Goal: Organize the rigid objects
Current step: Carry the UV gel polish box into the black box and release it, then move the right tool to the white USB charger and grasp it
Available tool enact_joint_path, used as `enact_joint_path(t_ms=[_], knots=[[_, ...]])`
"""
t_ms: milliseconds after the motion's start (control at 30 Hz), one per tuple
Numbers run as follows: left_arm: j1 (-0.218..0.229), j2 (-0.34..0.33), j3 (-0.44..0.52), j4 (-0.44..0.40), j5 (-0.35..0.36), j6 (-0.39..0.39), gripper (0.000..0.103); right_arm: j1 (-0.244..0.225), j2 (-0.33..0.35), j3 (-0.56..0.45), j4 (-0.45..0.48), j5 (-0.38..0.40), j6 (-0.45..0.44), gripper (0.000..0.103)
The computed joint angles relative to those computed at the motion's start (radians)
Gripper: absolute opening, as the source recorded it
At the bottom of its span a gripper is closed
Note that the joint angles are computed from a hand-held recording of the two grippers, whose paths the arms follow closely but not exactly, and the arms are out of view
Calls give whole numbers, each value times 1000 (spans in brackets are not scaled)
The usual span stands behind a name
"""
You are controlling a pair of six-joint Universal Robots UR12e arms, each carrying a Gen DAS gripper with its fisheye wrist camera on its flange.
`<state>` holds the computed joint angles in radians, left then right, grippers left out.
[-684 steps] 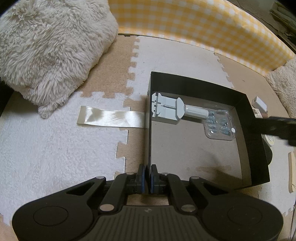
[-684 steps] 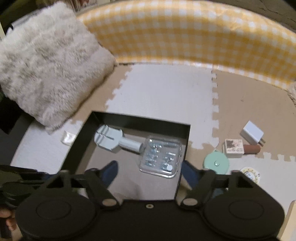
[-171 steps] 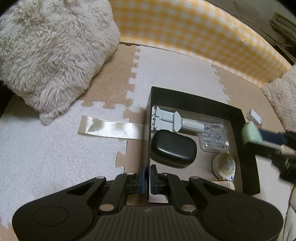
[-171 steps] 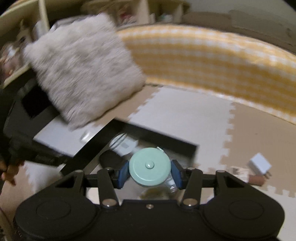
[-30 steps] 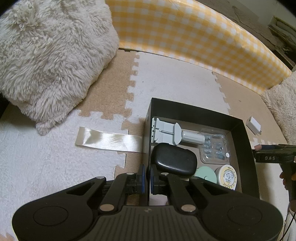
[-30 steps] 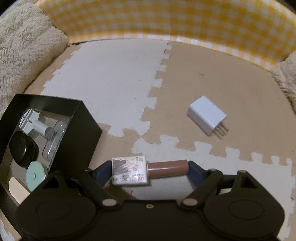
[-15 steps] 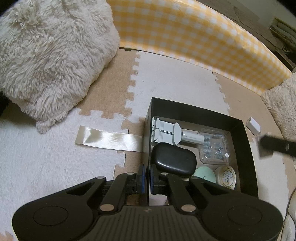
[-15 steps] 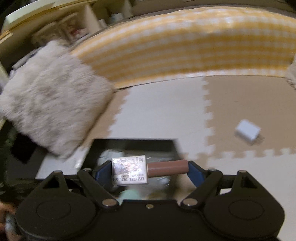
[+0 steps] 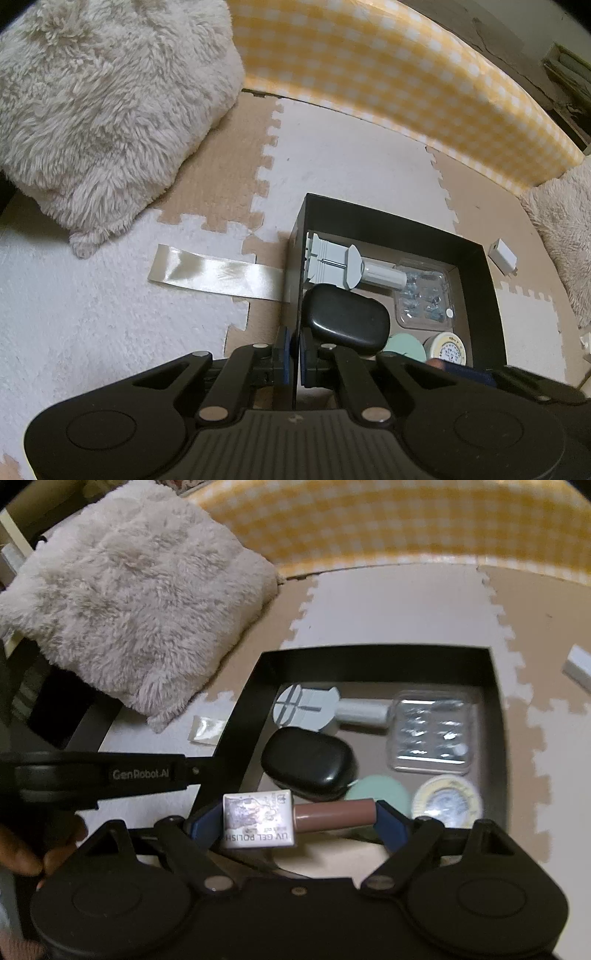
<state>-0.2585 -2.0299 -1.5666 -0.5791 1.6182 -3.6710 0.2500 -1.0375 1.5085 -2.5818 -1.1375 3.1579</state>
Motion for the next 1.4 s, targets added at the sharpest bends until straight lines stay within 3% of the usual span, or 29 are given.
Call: enact_joint_path(t_ms=[133,233,400,567,633,1100,1400], knots=[[0,0,1,0,0,-1,6,15,18,-2,-44,-7,47,88],[0,0,1,0,0,0,5,17,23,-10,-17,-1,57,93],[0,0,0,0,1,0,5,5,19,-5,-10,15,68,92],[0,0,1,-1,2,1,5,-2,15,-5,3,37,49,65],[1,0,0,0,1,0,5,-3,14,-5,4,34,47,61],[-1,0,0,-1,6,5,5,-21,-23,13,12,37,-22,65],[-2,-1,4,-6,8,11,5,-49,-69,40,-37,62,-76,75]])
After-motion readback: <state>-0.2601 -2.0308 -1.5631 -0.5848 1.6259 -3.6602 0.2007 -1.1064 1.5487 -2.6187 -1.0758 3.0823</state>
